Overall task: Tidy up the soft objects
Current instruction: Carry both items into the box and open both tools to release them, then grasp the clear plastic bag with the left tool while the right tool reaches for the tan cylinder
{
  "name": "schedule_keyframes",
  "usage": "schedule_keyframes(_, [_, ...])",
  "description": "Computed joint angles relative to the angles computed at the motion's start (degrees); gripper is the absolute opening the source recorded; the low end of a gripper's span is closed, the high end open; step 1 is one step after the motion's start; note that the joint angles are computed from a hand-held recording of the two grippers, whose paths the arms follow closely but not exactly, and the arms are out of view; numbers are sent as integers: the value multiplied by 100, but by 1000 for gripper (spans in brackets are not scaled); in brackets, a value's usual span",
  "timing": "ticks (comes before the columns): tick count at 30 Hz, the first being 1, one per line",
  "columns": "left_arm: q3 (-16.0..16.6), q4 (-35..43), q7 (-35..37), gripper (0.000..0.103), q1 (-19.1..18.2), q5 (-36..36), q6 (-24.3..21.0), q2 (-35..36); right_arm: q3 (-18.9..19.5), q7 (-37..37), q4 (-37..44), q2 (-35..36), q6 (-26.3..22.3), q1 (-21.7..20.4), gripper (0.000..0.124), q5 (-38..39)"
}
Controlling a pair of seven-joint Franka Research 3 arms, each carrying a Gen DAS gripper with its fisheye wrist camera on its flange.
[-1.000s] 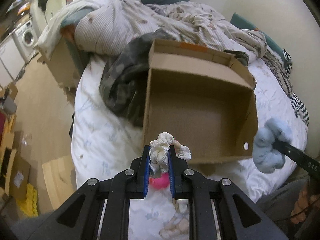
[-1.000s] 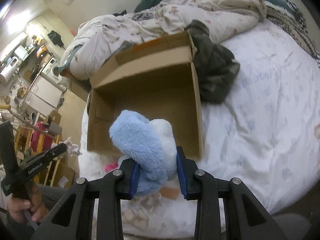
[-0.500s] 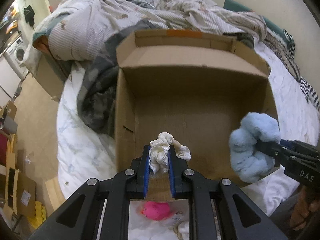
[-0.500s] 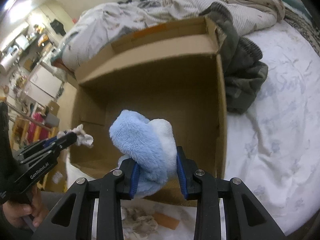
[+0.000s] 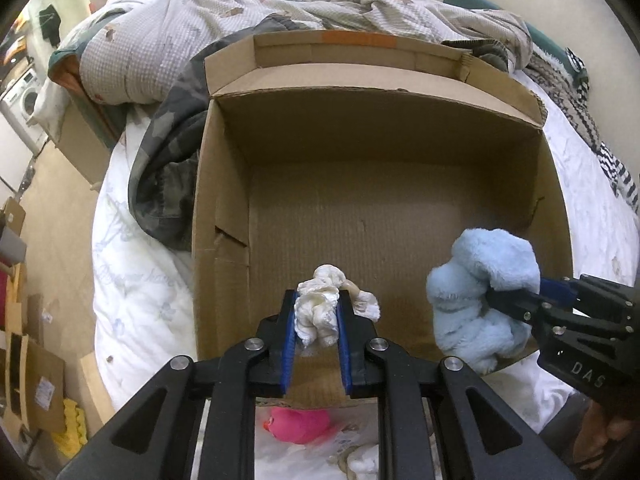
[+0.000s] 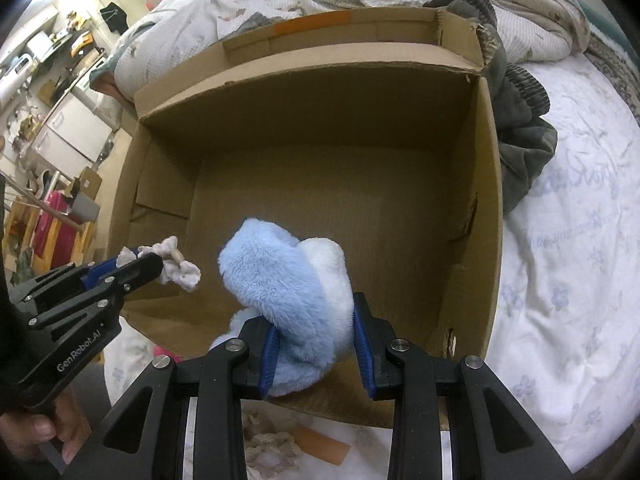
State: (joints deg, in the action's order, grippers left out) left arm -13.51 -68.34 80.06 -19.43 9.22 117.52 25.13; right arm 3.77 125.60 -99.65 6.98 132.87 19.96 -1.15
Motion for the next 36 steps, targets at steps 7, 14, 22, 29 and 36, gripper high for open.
schedule_keyframes(7, [-6,181,49,32,-43,11,-330,102,-15,82,4,22,-13,11,35,-27])
schedule_keyframes(14, [-11,-52,26,72,-46,25,-58,-57,-2,49,-167,-95,212,-23,43,45])
schedule_keyframes(22, [-28,-307,-58,72,75,-127,268,-260,2,293,-534,-402,919,-98,84,-63])
schedule_keyframes(29, [-68,-516,-112,72,247,-420,257,-536,47,409,-776,-628,1102,-182,84,26])
schedule_keyframes(36, [13,-1150,-152,72,438,-427,381,-1153,148,336,-1083,-995,911,-219,84,170])
